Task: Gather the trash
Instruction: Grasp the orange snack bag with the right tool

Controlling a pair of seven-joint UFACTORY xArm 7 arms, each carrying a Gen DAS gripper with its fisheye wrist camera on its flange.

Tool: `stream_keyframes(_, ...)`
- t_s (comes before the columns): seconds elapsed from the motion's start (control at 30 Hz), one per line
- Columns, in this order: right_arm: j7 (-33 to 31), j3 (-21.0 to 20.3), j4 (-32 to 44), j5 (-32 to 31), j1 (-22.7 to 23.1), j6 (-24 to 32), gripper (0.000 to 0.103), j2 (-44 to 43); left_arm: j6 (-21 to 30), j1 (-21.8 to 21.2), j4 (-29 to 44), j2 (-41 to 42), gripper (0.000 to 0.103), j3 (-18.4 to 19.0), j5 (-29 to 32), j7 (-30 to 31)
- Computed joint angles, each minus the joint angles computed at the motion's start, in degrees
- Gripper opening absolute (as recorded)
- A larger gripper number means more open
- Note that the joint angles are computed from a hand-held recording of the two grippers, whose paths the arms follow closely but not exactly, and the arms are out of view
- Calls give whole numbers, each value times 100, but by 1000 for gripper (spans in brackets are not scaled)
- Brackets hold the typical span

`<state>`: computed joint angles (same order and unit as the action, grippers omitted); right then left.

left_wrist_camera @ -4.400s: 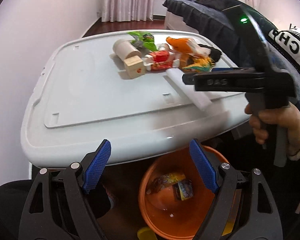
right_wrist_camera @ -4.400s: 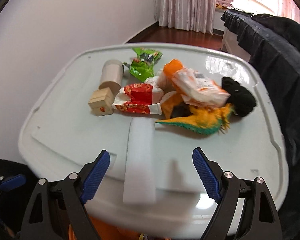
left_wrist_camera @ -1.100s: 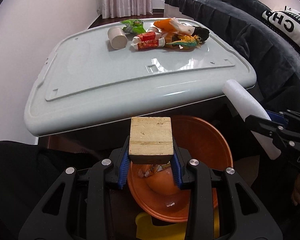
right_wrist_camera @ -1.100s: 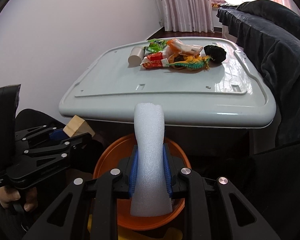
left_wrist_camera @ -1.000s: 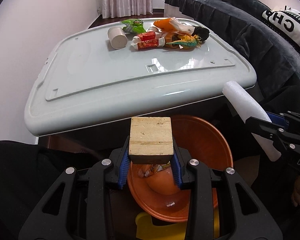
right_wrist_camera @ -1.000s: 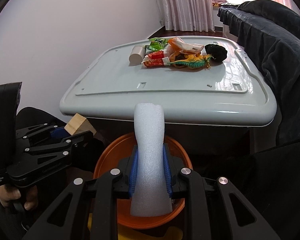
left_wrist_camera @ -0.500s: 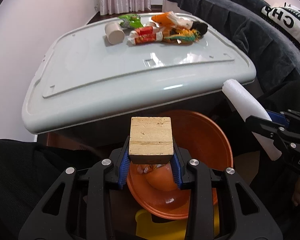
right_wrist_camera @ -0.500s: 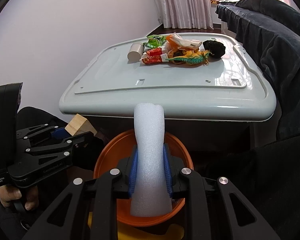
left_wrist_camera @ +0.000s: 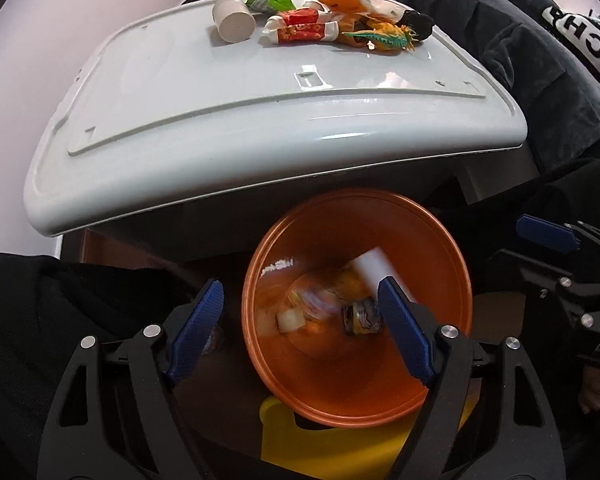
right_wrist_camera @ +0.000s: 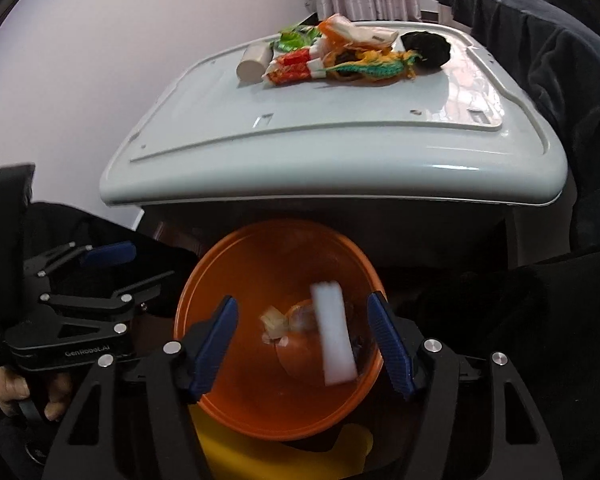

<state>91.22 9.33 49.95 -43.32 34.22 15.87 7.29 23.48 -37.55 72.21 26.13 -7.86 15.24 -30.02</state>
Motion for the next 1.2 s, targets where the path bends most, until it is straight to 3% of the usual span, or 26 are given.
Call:
stream_keyframes(0.13, 410, -79, -103, -431, -67, -18, 67, -211, -180, 16, -68, -79, 78, 26, 7, -51)
stream_keyframes(0.33, 56, -202, 298, -768, -597, 189, 64, -224, -648, -11, 241, -20, 78, 197, 211, -14)
stream_keyframes(0.4, -105, -304, 578, -922, -774, 237, 63, -118, -791, -162, 494, 122, 80, 433, 408, -162)
stream_keyframes(0.5, -1000, -423, 1286, -643, -1045, 286, 63, 329, -831, -261, 974, 444, 80, 625, 528, -282)
stream_keyframes(0.57, -1747, -489, 1995, -303, -1067, 603, 63, 799, -839, -295, 1134, 571, 80, 697, 534, -360)
stream_keyframes(0.67, -2505, -698, 3093, -320, -837, 1129, 65, 1551, -885, -166, 1196, 675, 80, 588, 367, -301)
stream_keyframes(0.83, -3823, -818, 4833, 224, -597, 1951, 64, 2873, -773, 79, 1204, 753, 80, 305, -24, 1)
stream_keyframes(0.93, -4297, -1001, 5618, 478, -422, 2448, 57, 3461, -824, 43, 1136, 721, 80, 347, -90, 62)
stream_keyframes(1.0, -4574, -1070, 5994, 749, -408, 2675, 40, 3750, -856, 4, 1112, 710, 80, 388, -88, 77)
stream_keyframes(1.03, -4767, -1042, 6119, 950, -463, 2742, 22, 3857, -863, 18, 1101, 709, 80, 366, -114, 110)
stream_keyframes(1.1, -4777, -1203, 6007, 1049, -403, 2584, 11, 3811, -850, 58, 1121, 730, 80, 311, -186, 190)
stream_keyframes(1.2, -4240, -1532, 5025, 905, -226, 1902, 9, 3034, -804, 178, 1193, 771, 80, 178, -362, 333)
